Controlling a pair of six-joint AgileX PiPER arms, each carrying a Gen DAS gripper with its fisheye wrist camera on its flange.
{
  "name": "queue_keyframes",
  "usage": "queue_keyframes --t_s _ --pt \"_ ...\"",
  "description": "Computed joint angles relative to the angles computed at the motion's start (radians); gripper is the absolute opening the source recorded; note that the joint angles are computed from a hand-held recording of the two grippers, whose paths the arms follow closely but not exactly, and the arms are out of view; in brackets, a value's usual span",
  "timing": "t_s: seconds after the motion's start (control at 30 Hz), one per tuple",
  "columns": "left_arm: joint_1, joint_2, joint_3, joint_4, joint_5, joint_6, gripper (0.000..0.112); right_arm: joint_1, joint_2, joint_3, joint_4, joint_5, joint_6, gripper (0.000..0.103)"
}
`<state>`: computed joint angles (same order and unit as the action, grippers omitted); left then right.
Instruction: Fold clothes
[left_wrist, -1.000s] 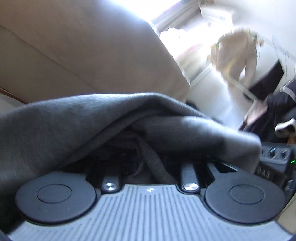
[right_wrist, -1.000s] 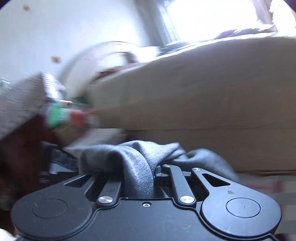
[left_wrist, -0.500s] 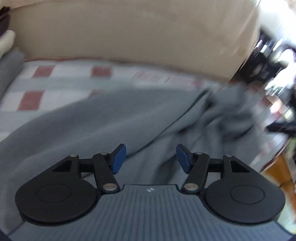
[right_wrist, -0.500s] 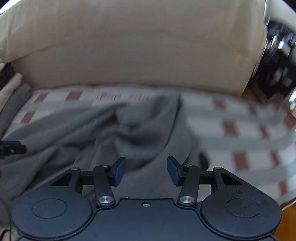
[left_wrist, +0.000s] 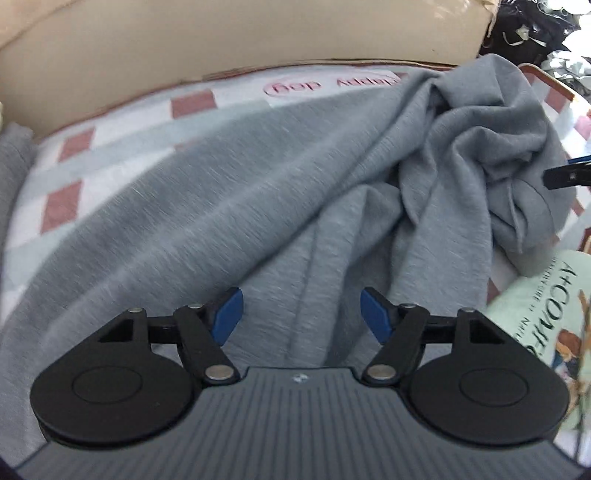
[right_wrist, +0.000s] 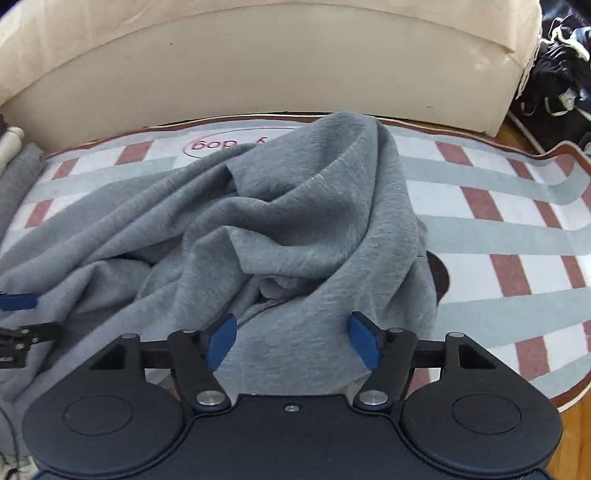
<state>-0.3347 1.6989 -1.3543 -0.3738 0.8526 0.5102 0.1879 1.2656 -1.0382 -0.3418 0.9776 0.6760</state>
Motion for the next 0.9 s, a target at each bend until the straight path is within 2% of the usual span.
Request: queue_keyframes --t_s 0.1,0.2,0.27,0.33,0.4,0.47,0.53,0.6,0.7,0.9 --pt "0.029 0.015 -0.003 -0.041 0.01 0.032 0.07 -0.005 -0.04 0.047 0.003 -0.008 0.018 0.073" --pt "0.051 0.005 0.0 -0.001 -0.043 -0.036 0.07 -0.05 -0.079 0.103 0.054 -0.046 0.022 0.079" --pt "0.1 -0.009 -0.002 -0.115 -0.019 0.043 0.07 -0.088 -0.092 0.128 0.109 -0.067 0.002 0.079" --pt "0.155 -0.011 -0.008 -0.254 0.036 0.144 0.07 -0.111 -0.113 0.148 0.176 -0.096 -0.061 0.079" --pt "0.189 0.007 -0.024 -0.399 0.153 0.264 0.07 -0.131 -0.129 0.165 0.24 -0.12 -0.126 0.079" --pt "0.188 0.023 -0.032 -0.479 0.243 0.351 0.07 -0.106 -0.122 0.172 0.237 -0.139 -0.144 0.08" --pt "0.15 0.028 -0.028 -0.477 0.261 0.382 0.071 -0.074 -0.103 0.184 0.2 -0.166 -0.124 0.084" --pt "0.082 0.024 -0.021 -0.424 0.227 0.348 0.071 -0.059 -0.069 0.193 0.174 -0.187 -0.101 0.084" --pt "-0.013 0.027 -0.019 -0.318 0.174 0.248 0.076 -0.105 -0.024 0.209 0.27 -0.215 -0.153 0.084" --pt "-0.093 0.085 -0.027 -0.184 0.108 0.149 0.08 -0.21 -0.06 0.295 0.374 -0.297 -0.152 0.083"
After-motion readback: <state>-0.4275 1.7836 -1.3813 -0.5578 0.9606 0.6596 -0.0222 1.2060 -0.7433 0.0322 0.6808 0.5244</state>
